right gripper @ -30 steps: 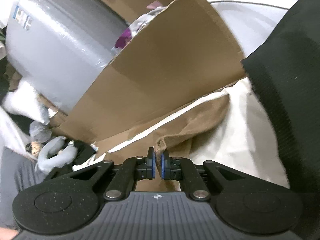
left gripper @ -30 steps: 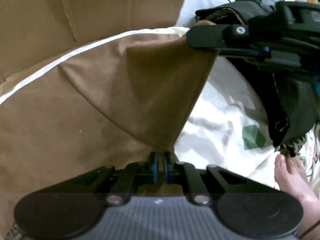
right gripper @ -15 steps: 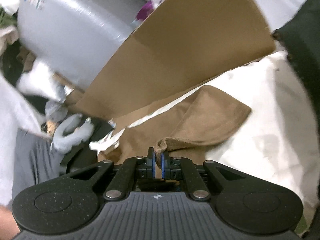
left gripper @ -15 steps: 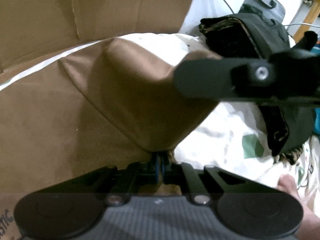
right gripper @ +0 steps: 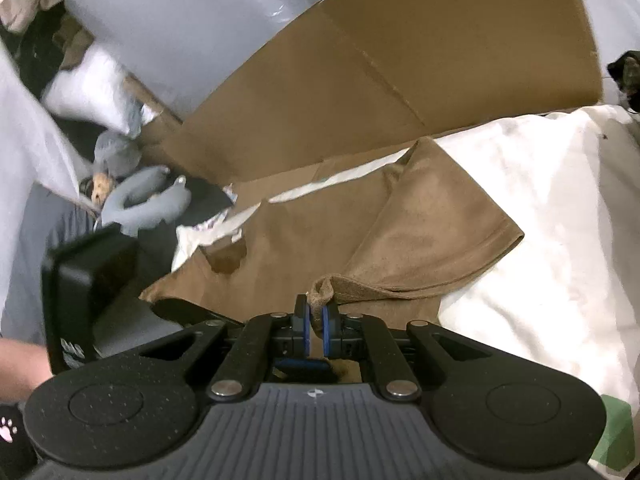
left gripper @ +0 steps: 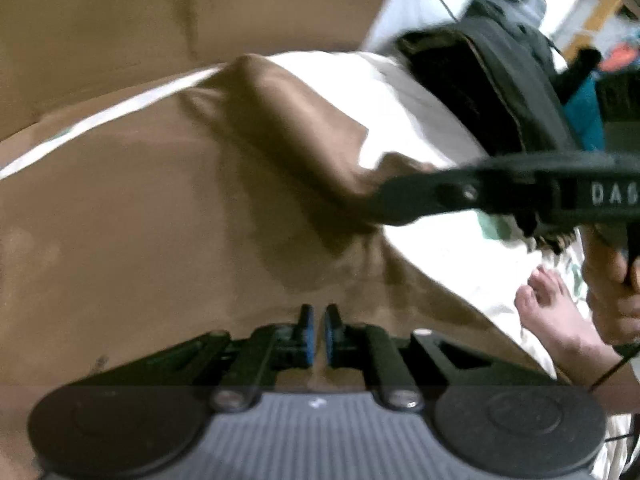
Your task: Fold clothes
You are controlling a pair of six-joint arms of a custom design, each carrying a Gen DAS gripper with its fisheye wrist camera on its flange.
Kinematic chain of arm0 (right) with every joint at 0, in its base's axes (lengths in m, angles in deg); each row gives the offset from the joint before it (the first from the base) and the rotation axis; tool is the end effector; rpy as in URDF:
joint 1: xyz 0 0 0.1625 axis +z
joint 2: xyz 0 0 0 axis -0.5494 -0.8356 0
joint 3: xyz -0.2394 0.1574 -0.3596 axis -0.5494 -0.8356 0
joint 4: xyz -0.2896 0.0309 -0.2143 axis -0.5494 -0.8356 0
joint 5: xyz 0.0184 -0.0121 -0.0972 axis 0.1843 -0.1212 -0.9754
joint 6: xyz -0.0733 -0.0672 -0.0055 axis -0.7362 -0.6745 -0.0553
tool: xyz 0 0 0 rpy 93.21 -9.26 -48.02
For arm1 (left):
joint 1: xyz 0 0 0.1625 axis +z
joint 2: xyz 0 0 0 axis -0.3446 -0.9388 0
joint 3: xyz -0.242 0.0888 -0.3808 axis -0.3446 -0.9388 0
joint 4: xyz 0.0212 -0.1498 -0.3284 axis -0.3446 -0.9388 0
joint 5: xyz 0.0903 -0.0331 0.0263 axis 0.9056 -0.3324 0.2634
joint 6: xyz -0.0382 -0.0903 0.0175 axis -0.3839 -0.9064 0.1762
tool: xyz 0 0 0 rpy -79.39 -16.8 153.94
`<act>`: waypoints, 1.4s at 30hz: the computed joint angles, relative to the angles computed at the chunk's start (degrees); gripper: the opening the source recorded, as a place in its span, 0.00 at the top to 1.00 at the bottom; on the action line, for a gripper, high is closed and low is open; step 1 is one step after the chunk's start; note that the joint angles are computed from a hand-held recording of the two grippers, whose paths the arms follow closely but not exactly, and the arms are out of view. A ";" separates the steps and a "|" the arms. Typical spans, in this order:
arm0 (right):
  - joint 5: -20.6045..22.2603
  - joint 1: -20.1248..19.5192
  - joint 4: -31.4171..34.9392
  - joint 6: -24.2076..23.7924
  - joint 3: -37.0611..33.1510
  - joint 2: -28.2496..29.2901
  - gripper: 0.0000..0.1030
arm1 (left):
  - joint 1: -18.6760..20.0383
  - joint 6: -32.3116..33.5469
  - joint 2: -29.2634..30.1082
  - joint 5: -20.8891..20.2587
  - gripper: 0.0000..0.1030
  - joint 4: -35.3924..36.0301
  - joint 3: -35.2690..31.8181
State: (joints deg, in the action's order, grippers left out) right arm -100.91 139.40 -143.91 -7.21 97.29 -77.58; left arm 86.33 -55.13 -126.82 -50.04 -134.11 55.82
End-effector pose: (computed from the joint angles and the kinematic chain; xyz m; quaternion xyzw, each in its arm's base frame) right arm 0.3316 -0.6469 0.0198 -0.2296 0.9548 -0.1843 0.0403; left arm -0.0557 -0.5774 0.3541 0.1964 0.9437 -0.1288 0.2331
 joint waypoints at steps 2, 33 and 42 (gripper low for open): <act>-0.04 0.23 0.66 -0.70 -0.08 0.10 0.96 | 0.39 -1.61 -0.89 0.71 0.91 -0.49 0.06; -14.14 0.44 -0.28 0.61 -7.44 3.83 0.65 | 1.68 -5.43 1.43 5.88 0.82 -9.17 -4.36; -18.83 -0.68 1.08 1.94 -13.45 8.28 0.65 | 1.70 -4.96 1.19 6.37 0.82 -8.26 -4.14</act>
State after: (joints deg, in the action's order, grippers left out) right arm -119.74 138.72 -142.83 -5.27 83.84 -69.30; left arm 88.03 -60.10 -125.63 -43.67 -142.37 51.68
